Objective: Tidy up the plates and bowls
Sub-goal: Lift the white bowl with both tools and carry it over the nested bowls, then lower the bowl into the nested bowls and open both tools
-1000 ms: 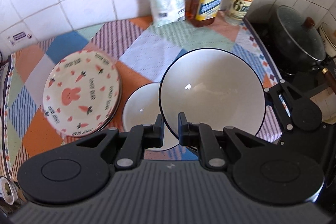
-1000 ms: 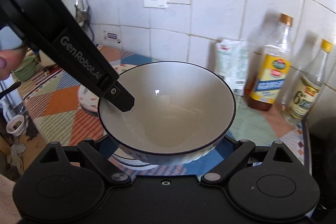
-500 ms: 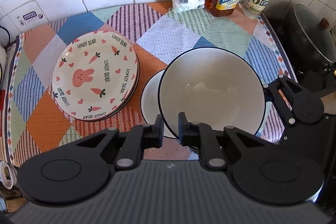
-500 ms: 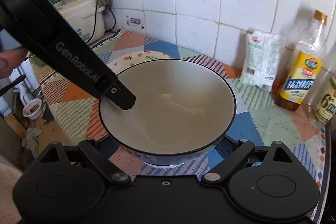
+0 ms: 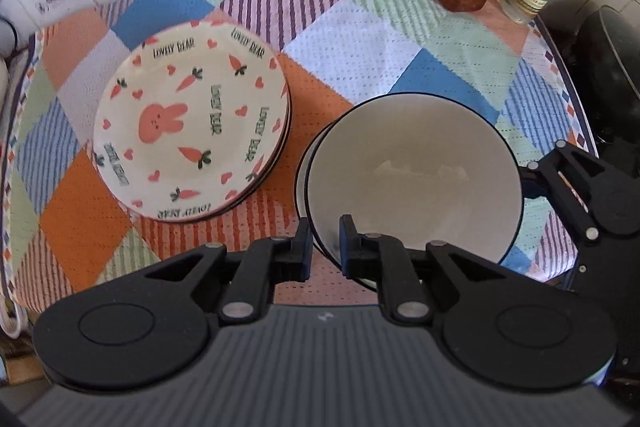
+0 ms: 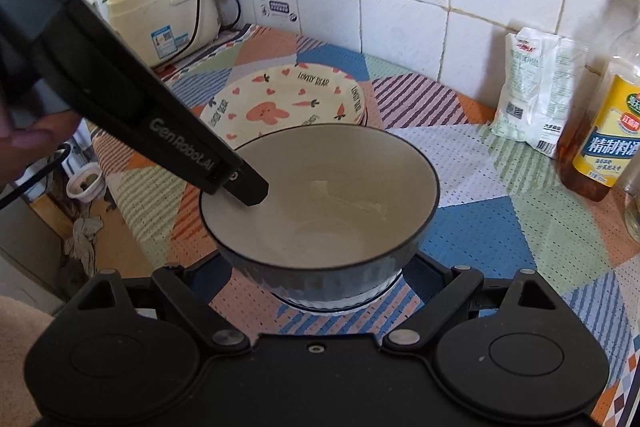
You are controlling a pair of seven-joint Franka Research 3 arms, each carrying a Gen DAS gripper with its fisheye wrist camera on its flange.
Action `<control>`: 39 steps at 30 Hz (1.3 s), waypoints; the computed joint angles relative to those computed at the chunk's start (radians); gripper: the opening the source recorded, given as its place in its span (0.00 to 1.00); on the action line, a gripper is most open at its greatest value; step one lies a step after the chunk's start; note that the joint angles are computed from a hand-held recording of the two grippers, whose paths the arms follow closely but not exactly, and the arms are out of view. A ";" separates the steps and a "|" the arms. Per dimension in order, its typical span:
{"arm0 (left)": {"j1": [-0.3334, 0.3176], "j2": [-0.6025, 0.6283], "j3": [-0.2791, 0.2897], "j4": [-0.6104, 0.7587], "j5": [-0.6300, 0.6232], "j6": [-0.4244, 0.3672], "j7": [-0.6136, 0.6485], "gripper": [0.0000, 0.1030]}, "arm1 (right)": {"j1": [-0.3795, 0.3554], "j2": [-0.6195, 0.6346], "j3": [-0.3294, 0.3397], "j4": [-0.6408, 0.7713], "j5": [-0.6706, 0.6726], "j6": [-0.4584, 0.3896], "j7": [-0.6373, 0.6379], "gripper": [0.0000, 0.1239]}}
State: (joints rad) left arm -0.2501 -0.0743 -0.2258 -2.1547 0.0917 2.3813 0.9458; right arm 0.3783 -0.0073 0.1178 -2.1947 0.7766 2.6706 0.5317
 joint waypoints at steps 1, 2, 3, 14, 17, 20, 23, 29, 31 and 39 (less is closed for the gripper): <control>0.000 0.004 0.000 0.001 -0.001 0.000 0.005 0.11 | -0.002 0.006 -0.002 0.008 -0.010 -0.013 0.003 0.76; -0.001 0.008 -0.003 0.002 0.012 0.002 -0.002 0.12 | -0.004 0.011 -0.003 0.012 -0.014 -0.018 0.002 0.76; -0.002 0.012 -0.006 0.005 0.032 0.000 -0.012 0.12 | -0.005 0.015 -0.003 0.014 -0.012 -0.017 -0.001 0.76; -0.017 0.043 -0.023 0.033 0.204 -0.034 -0.032 0.18 | 0.009 0.041 0.015 0.005 -0.149 0.085 0.101 0.79; -0.018 0.033 -0.019 -0.008 0.222 0.020 -0.033 0.18 | 0.009 0.040 0.018 0.002 -0.140 0.092 0.098 0.79; -0.012 0.020 -0.008 -0.046 0.152 0.074 -0.020 0.18 | 0.012 0.037 0.020 -0.008 -0.139 0.109 0.103 0.79; -0.008 0.005 0.001 -0.070 0.075 0.101 0.001 0.18 | 0.016 0.028 0.022 -0.018 -0.149 0.125 0.129 0.79; -0.007 -0.074 0.018 -0.142 -0.070 0.169 0.016 0.19 | 0.027 -0.025 0.018 -0.072 -0.144 0.149 0.234 0.79; -0.009 -0.105 0.022 -0.166 -0.084 0.188 0.019 0.19 | 0.036 -0.047 0.020 -0.098 -0.143 0.168 0.263 0.79; -0.046 -0.223 0.032 -0.249 -0.061 0.217 0.126 0.23 | 0.082 -0.131 0.035 -0.203 -0.167 0.311 0.451 0.79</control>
State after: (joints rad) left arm -0.2960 -0.2970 -0.1933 -2.4037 0.0312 2.5983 1.0719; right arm 0.4601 -0.1385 0.1530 -2.3973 0.6095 2.9813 0.9823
